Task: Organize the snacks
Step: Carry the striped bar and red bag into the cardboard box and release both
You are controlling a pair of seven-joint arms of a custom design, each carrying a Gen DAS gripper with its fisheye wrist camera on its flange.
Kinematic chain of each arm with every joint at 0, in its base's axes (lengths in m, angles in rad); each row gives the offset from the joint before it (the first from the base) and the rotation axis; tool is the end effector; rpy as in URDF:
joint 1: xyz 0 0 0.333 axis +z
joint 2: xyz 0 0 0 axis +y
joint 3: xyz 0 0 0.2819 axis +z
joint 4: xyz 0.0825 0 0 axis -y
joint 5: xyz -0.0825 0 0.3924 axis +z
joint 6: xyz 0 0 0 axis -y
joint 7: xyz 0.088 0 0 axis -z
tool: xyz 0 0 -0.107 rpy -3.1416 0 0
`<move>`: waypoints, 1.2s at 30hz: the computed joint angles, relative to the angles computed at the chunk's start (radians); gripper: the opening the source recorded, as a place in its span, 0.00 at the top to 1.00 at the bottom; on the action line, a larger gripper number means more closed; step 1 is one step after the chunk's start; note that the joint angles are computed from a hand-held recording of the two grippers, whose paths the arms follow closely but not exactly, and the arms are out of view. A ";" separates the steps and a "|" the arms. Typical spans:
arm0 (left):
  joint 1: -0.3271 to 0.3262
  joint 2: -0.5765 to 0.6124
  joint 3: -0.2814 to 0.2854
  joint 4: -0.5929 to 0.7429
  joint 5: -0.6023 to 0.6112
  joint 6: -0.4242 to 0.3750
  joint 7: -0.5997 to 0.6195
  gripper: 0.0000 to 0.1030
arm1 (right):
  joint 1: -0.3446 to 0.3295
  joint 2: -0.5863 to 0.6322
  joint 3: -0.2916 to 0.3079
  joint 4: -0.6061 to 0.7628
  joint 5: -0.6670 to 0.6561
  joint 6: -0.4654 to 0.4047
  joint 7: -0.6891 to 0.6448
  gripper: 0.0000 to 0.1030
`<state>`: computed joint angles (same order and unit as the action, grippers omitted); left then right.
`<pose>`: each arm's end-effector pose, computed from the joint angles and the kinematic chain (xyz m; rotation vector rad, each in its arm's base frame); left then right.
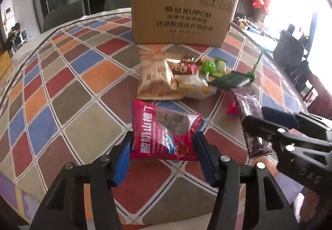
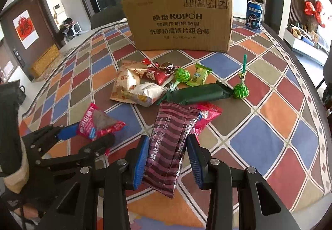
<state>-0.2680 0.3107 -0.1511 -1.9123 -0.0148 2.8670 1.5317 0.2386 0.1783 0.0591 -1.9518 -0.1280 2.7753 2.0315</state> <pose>0.6069 -0.2623 0.3730 -1.5698 2.2310 -0.8148 0.6126 0.1922 0.4249 -1.7421 1.8559 -0.4246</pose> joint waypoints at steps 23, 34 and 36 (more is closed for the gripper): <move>-0.036 0.014 0.041 0.142 0.069 0.092 -0.075 0.44 | -0.021 0.010 -0.027 0.078 -0.063 0.070 0.024 0.62; -0.071 0.111 0.085 0.340 0.101 0.103 -0.092 0.44 | -0.028 0.082 -0.055 0.235 -0.125 0.092 0.032 0.62; -0.073 0.135 0.087 0.388 0.102 0.096 -0.088 0.44 | -0.029 0.101 -0.060 0.272 -0.136 0.095 0.032 0.62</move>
<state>-0.3405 0.4459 -0.0644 -1.5246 0.0873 2.9628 1.4436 0.2094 0.2797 -0.0007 -1.6798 -0.2641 2.8702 2.0630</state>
